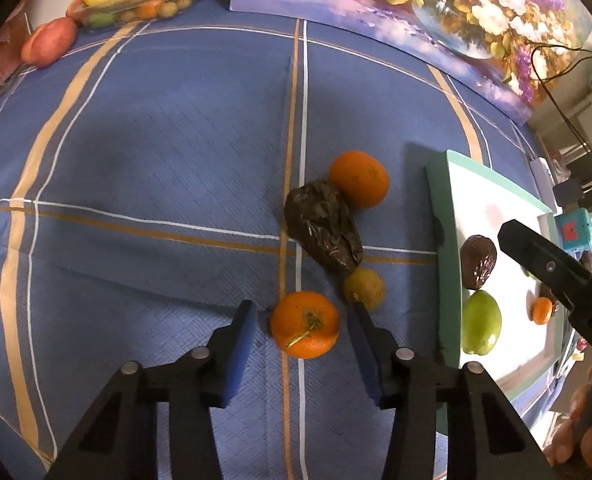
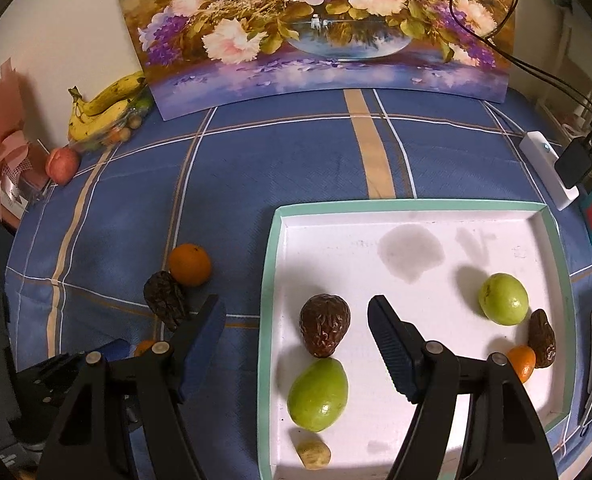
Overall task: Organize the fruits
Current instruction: 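Grasp a mandarin with the left tool while the right tool grasps a small tan round fruit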
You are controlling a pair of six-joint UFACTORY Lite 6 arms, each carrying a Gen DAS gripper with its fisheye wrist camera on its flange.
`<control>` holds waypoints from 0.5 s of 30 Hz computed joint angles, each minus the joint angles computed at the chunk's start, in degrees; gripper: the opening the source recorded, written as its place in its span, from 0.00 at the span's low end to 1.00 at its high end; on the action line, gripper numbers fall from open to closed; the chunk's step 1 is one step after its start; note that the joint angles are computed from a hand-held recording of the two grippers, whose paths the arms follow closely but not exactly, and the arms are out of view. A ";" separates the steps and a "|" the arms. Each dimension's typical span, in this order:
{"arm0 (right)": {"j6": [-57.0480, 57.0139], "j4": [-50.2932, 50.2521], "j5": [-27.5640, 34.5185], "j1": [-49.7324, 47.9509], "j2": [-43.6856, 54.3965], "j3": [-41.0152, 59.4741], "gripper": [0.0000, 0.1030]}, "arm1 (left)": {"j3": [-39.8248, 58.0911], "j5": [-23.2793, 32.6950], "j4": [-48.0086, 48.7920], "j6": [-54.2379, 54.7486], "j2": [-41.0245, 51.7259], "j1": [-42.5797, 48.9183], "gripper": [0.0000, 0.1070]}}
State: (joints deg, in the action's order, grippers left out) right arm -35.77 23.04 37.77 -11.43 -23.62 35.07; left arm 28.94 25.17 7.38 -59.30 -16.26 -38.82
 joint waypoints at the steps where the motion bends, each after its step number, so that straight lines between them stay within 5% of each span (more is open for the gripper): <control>1: -0.11 0.06 -0.02 -0.06 0.02 -0.04 0.73 | -0.43 -0.02 -0.12 -0.18 -0.53 -0.43 0.37; 8: -0.46 0.38 -0.09 -0.10 -0.39 -0.55 0.73 | -2.20 -0.64 -5.61 5.75 -4.08 2.41 0.35; 15: -0.20 1.02 -0.04 4.01 -0.88 -1.42 0.72 | -8.74 7.68 -5.23 6.81 -22.80 12.94 0.35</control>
